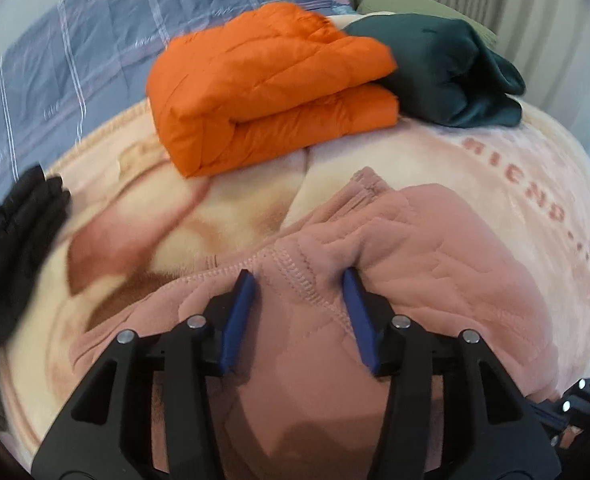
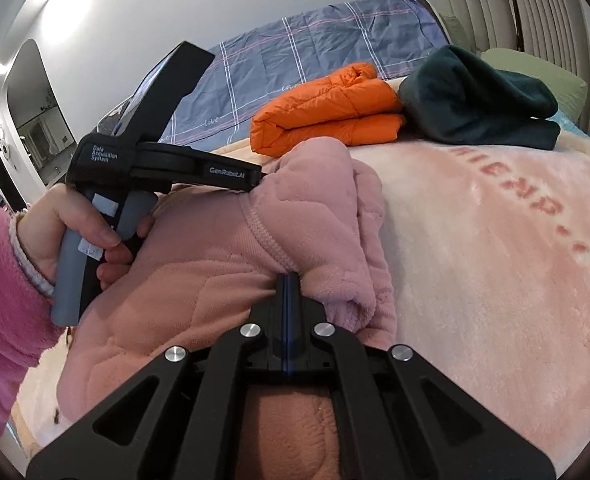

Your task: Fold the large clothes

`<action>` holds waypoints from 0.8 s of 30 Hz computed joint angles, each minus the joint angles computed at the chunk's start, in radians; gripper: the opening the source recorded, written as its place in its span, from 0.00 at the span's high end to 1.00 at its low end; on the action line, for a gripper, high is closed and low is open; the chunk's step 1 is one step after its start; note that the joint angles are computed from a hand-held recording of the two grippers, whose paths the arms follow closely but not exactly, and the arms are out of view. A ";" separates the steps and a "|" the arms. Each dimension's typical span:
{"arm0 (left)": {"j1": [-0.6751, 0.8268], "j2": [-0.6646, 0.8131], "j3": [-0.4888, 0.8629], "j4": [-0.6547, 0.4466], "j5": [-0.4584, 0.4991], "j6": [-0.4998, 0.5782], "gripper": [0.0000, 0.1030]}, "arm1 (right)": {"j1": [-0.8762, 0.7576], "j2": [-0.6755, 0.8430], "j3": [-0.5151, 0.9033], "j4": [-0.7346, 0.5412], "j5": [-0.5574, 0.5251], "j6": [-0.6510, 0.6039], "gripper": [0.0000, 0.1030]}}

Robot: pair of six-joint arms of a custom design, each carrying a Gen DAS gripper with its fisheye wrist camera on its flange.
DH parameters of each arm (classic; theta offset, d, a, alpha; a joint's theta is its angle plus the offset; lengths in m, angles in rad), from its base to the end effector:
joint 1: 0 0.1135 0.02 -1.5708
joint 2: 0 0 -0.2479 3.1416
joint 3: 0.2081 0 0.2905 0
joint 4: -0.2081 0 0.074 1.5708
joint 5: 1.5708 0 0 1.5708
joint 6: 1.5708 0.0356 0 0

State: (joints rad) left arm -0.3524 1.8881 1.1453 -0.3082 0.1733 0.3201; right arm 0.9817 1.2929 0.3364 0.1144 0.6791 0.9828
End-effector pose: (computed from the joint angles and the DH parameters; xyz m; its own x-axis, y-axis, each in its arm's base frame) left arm 0.3747 -0.1443 0.1063 -0.6409 0.5660 -0.5186 0.6553 0.7552 0.0142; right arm 0.1478 0.1810 0.0783 -0.5749 0.3050 -0.7593 0.1149 0.9488 0.2941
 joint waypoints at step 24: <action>0.673 -1.449 -1.009 -0.515 0.456 0.775 0.19 | 0.011 -0.093 -0.044 -0.014 -0.008 0.031 1.00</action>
State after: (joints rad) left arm 0.3210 0.4395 0.1368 -0.8227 0.6291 1.0950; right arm 0.9925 1.1998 0.2923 0.1000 0.6708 1.0137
